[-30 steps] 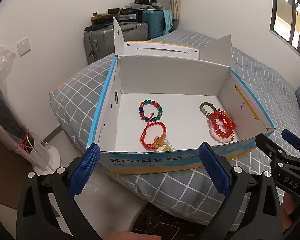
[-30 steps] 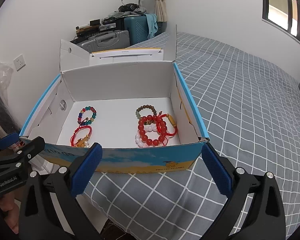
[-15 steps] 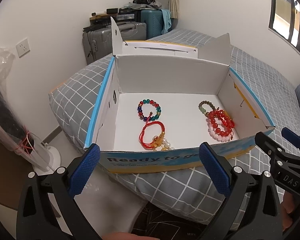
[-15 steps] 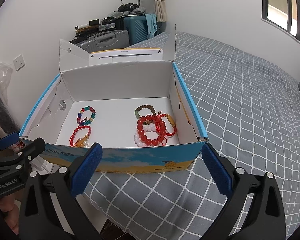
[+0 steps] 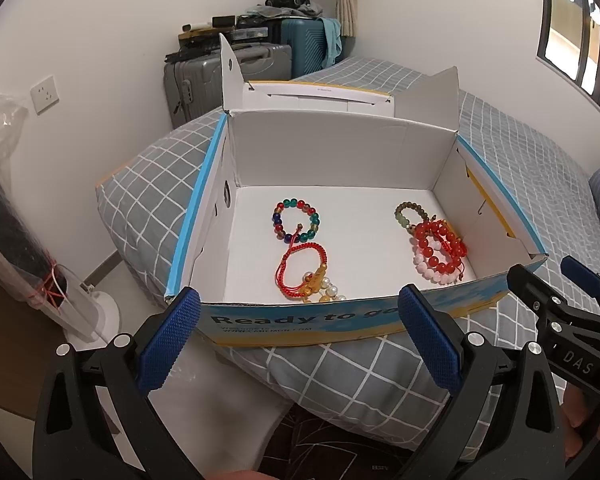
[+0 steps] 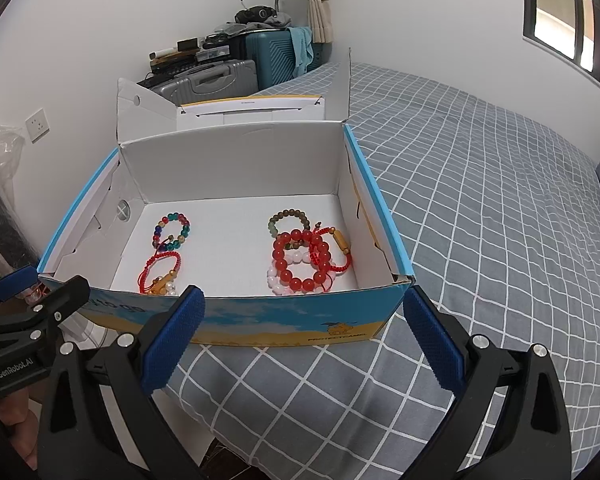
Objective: Organize jewelry
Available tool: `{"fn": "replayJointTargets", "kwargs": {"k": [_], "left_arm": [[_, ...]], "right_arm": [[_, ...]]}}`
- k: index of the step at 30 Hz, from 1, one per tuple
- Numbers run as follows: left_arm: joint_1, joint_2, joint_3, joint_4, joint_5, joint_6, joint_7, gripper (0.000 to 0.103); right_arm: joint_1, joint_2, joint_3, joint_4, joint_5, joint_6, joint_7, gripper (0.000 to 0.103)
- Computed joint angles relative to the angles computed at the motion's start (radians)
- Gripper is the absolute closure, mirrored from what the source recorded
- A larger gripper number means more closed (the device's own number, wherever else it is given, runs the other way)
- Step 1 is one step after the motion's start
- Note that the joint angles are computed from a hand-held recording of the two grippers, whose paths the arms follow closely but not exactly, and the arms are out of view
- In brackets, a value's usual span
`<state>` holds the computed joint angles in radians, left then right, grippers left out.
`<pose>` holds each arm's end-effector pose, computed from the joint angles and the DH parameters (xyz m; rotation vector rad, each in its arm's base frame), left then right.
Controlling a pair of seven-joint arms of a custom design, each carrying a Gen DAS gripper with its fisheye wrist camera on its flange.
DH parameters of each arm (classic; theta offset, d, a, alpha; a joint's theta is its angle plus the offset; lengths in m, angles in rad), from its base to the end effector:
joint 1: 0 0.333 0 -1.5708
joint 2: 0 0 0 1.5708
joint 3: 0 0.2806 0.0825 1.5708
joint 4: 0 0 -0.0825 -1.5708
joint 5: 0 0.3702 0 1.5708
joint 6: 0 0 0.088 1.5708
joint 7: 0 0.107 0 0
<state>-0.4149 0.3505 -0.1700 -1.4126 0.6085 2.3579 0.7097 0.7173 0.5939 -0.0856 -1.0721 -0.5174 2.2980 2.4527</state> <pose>0.5860 -0.3559 0.5438 -1.7817 1.7801 -0.7297 0.5880 0.4425 0.5363 -1.7336 1.7291 -0.7000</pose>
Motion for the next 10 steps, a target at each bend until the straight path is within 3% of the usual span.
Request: {"fn": "replayJointTargets", "kwargs": {"k": [10], "left_arm": [[0.000,-0.002,0.000,-0.002,-0.003,-0.004,0.001,0.006]], "right_arm": [[-0.001,0.002,0.000,0.002,0.002,-0.002,-0.001,0.008]]}}
